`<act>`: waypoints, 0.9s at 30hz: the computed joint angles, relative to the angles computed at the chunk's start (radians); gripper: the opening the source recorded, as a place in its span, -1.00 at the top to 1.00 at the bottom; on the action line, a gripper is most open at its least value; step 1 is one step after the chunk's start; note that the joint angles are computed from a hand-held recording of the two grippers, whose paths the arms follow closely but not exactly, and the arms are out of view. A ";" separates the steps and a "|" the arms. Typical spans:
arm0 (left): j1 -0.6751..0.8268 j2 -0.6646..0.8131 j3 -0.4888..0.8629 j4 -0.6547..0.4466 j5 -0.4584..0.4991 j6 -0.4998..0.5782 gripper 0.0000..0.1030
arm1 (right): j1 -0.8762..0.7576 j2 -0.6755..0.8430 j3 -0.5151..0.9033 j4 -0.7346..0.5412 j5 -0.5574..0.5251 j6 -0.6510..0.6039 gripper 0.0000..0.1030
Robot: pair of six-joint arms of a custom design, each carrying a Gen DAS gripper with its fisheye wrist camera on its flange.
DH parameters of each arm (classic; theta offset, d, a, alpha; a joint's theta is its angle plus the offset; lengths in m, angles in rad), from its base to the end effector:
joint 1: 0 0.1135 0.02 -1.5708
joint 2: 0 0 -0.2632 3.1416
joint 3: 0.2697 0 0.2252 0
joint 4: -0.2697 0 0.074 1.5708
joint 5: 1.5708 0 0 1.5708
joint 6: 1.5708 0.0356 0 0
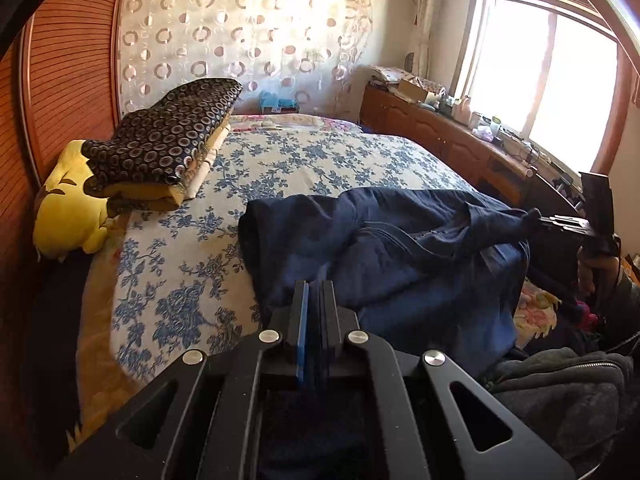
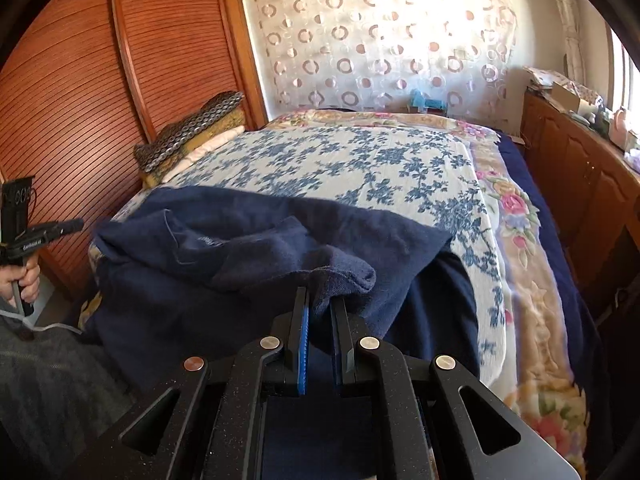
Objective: Fold small clothes
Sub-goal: 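Grasp the hem with both grippers and lift it toward the collar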
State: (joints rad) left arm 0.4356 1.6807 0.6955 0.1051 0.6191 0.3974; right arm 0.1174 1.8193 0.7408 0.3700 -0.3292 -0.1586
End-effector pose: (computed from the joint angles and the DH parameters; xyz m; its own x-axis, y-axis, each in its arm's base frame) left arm 0.2666 0.1013 0.1480 -0.6476 0.0462 -0.7605 0.2627 0.9505 -0.1659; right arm 0.3184 0.0491 0.1356 -0.5821 -0.2191 -0.7830 -0.4522 0.8876 0.0878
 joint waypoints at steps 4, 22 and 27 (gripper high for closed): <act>0.010 0.016 0.011 0.014 -0.006 -0.013 0.88 | 0.026 -0.027 0.015 -0.062 0.049 -0.019 0.83; -0.189 0.310 0.154 0.123 -0.169 -0.050 0.30 | 0.053 0.133 0.123 -0.048 0.109 0.001 0.82; -0.164 0.302 0.127 0.134 -0.127 -0.035 0.89 | 0.058 0.144 0.125 -0.030 0.108 0.019 0.83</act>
State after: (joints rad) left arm 0.2712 1.9823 0.8223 0.2388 0.4918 0.3624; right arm 0.1755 1.9633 0.8661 0.3400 -0.2211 -0.1398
